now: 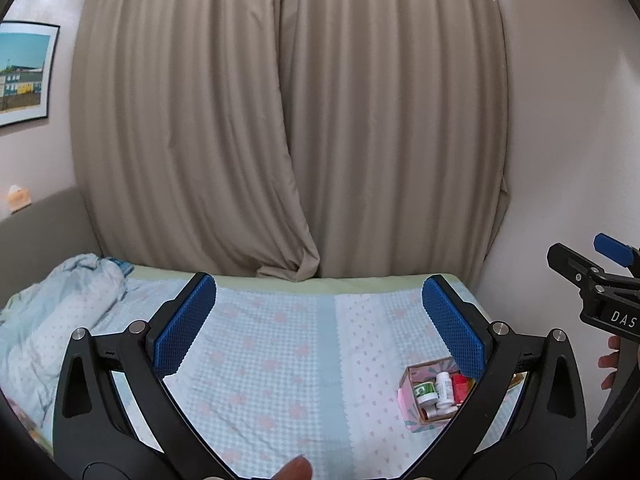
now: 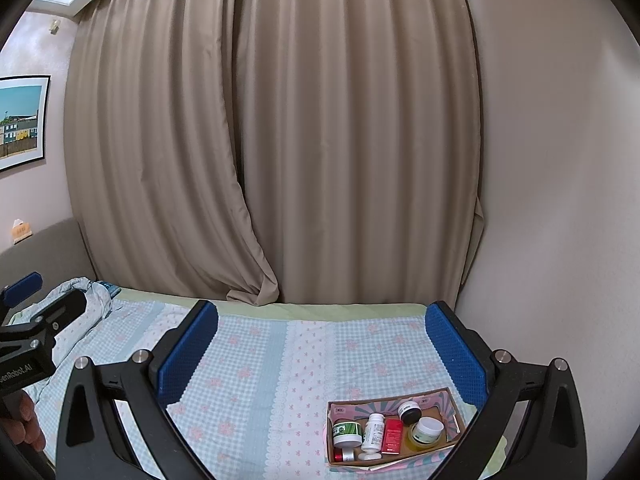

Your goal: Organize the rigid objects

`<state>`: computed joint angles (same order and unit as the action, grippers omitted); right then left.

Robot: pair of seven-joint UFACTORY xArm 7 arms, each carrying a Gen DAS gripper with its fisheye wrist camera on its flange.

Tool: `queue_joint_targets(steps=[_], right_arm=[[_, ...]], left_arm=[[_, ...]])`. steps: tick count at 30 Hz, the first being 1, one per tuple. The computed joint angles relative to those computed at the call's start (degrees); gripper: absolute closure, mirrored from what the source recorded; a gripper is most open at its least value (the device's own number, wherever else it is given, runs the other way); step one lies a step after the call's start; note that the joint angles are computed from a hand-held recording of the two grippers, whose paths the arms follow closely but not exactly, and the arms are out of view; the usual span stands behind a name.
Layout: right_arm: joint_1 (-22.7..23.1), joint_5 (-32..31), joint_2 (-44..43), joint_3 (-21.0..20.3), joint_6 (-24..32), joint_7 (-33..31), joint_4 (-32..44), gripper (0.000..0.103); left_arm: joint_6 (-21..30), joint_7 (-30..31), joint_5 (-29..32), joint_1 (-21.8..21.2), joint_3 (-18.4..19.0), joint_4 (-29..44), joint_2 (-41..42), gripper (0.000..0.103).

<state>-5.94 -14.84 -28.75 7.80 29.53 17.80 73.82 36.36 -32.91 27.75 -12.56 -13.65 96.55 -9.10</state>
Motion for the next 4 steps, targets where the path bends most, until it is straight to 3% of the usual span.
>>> queue_joint_targets(steps=[4], right_arm=[[0.2, 0.1, 0.0, 0.0, 0.8, -0.1, 0.3, 0.0]], left_arm=[[-2.1, 2.0, -3.2, -0.4, 1.0, -1.1, -0.3, 0.0]])
